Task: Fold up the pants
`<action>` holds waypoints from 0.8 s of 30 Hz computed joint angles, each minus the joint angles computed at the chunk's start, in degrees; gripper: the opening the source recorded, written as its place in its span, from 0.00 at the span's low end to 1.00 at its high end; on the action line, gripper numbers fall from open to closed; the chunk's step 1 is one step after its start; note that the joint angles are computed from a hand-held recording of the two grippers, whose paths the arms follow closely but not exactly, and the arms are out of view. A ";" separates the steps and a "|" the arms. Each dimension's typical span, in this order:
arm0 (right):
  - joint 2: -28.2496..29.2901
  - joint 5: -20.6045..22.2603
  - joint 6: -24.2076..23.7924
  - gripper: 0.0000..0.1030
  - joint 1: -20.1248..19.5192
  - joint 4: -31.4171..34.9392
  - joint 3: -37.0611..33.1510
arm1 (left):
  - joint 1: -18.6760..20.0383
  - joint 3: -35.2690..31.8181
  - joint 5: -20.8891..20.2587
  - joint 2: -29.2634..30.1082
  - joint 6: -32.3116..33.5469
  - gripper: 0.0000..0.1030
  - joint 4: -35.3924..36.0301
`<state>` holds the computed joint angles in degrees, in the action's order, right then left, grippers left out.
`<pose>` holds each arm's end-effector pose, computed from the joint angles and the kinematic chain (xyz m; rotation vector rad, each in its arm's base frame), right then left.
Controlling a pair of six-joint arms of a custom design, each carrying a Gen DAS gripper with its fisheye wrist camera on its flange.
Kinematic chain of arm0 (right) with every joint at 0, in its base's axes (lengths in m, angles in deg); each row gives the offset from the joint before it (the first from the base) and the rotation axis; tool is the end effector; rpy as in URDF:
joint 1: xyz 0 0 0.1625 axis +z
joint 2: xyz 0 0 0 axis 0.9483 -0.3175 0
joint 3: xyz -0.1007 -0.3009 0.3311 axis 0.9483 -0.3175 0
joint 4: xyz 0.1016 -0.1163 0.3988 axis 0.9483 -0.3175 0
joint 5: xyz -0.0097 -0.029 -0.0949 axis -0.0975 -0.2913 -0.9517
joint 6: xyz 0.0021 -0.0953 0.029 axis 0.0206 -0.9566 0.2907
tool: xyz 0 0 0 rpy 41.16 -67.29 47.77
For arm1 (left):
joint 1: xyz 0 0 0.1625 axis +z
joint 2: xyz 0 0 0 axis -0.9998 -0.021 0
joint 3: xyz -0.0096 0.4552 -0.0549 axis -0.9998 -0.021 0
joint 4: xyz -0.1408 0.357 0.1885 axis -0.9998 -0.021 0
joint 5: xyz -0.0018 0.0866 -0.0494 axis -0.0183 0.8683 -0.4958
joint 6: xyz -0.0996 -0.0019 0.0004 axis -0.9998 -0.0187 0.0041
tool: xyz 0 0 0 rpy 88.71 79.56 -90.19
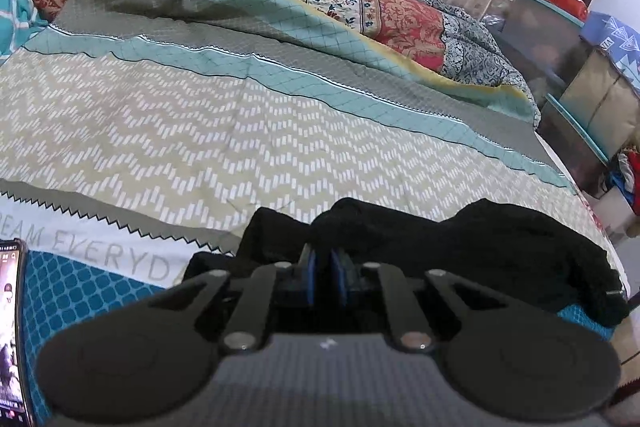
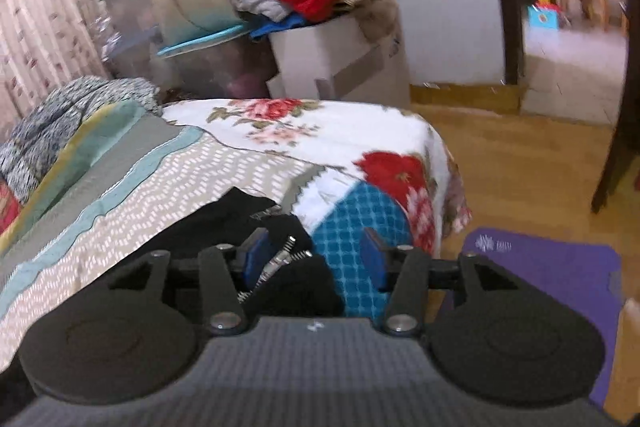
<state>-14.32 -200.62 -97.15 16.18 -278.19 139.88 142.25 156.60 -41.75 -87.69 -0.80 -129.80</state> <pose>0.0456 -0.5992 0.3520 -0.3293 -1.9125 1.4414 -0.1295 -0.5239 0.3424 0.0452 2.4319 -1.1083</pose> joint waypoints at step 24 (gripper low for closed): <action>5.05 3.24 -22.13 0.03 5.18 5.96 -12.43 | -0.58 -3.42 3.82 2.45 2.67 0.08 -4.78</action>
